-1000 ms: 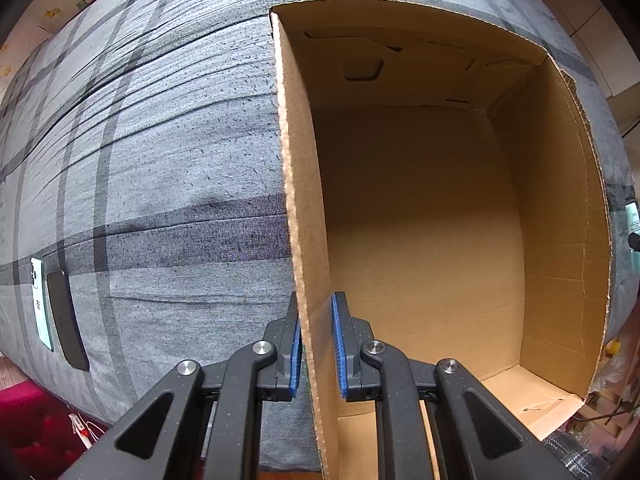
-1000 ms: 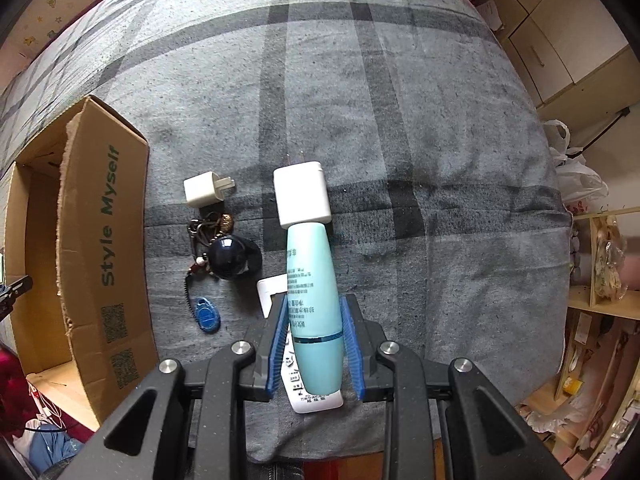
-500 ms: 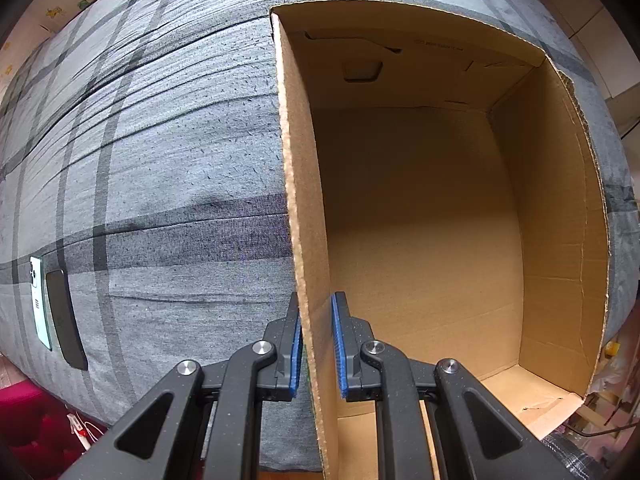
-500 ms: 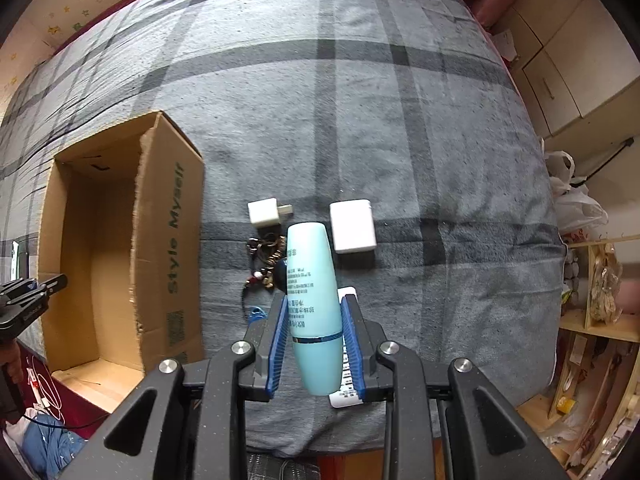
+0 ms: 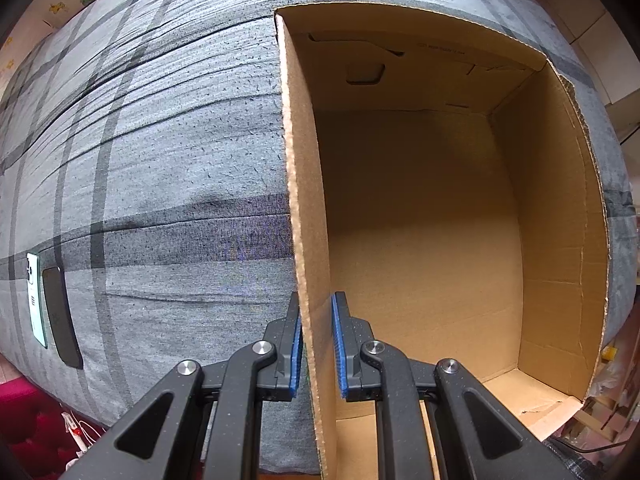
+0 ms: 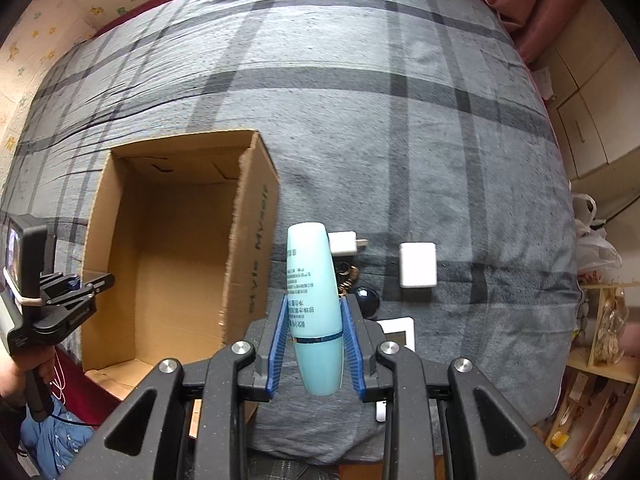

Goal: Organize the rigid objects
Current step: 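Lift the light-blue tube with the right tool and carry it over the box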

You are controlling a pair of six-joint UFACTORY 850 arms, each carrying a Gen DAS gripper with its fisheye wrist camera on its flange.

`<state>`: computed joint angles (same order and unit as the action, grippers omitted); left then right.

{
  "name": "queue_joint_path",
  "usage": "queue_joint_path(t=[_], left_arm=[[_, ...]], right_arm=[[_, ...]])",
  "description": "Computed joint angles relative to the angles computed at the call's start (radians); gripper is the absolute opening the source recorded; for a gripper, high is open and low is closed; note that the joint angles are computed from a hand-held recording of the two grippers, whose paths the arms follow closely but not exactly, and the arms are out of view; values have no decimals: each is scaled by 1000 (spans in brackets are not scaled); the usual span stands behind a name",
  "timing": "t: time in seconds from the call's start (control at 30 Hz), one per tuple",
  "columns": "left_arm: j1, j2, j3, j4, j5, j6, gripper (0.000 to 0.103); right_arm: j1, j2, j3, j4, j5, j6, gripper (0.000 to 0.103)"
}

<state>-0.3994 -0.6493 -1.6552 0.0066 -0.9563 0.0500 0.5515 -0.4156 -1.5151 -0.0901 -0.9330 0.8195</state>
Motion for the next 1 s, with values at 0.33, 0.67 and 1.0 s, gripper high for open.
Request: queue_joint_path(t=[0.33, 0.67, 1.0], left_arm=[[5, 3, 7, -8, 6, 11, 14], [8, 7, 14, -15, 13, 15, 14], [14, 3, 11, -23, 11, 18, 14]], right_arm=[[26, -104, -149, 40, -6, -96, 28], [54, -238, -310, 100, -28, -206, 28], [65, -361, -420, 162, -46, -262, 28]])
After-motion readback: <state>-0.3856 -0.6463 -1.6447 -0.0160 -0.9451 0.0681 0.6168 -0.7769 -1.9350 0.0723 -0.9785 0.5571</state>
